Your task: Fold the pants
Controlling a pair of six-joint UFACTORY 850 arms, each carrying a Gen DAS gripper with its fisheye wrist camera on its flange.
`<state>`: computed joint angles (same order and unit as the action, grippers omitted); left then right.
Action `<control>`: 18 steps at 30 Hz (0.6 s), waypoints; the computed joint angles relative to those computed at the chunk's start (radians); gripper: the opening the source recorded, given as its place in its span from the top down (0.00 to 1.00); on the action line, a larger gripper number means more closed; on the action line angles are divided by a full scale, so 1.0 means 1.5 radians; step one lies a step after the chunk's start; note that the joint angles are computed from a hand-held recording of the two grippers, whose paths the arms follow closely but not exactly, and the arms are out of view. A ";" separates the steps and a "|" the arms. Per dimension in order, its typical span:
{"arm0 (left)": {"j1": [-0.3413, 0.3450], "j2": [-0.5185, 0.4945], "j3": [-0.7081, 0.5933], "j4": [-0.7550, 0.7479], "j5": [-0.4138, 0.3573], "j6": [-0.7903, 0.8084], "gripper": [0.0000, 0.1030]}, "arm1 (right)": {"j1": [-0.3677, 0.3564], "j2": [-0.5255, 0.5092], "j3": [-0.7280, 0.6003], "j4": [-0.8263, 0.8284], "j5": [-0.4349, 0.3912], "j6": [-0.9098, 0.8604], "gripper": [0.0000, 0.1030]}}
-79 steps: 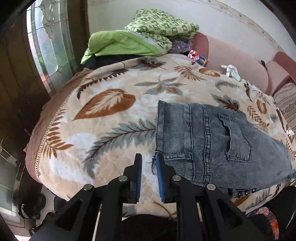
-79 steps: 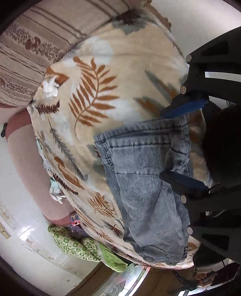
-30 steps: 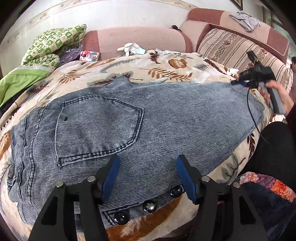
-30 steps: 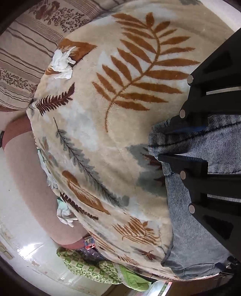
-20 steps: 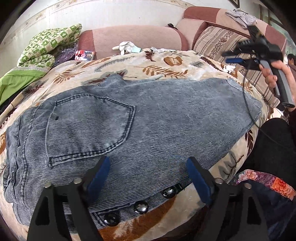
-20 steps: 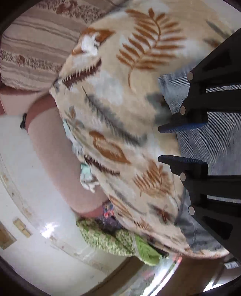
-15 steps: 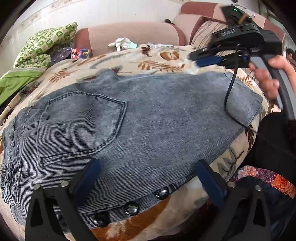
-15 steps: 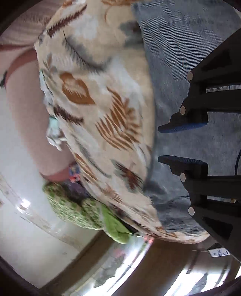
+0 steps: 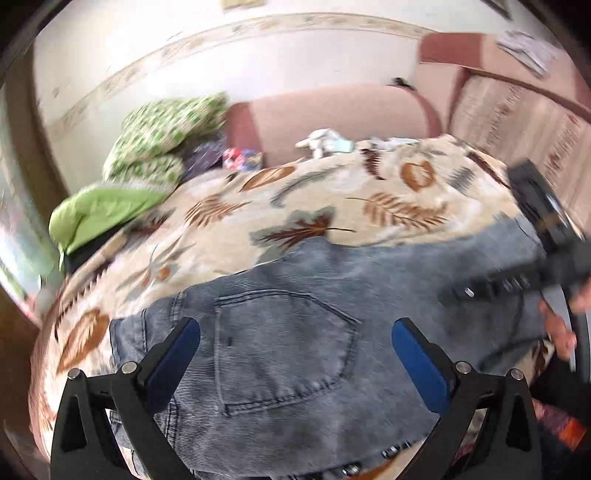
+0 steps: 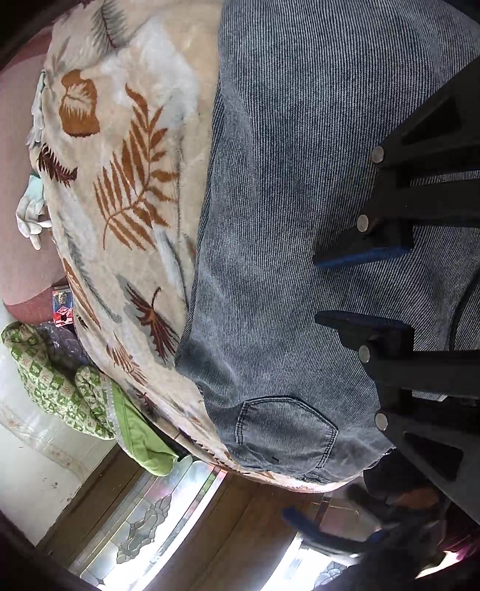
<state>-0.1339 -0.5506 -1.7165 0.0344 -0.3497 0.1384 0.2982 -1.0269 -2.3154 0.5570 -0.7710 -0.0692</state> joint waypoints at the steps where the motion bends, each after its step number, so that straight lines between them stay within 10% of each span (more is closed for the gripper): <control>1: 0.005 -0.033 -0.047 0.019 -0.051 -0.047 0.00 | 0.002 0.001 0.001 -0.008 0.004 0.003 0.73; 4: 0.021 -0.109 -0.144 0.015 -0.188 -0.128 0.00 | 0.011 0.016 0.024 -0.024 0.025 -0.003 0.66; 8: 0.025 -0.128 -0.150 0.033 -0.210 -0.166 0.00 | 0.011 0.032 0.059 0.078 0.045 -0.112 0.26; 18: 0.030 -0.099 -0.081 0.010 -0.138 -0.146 0.00 | 0.019 0.048 0.074 0.019 0.068 -0.067 0.24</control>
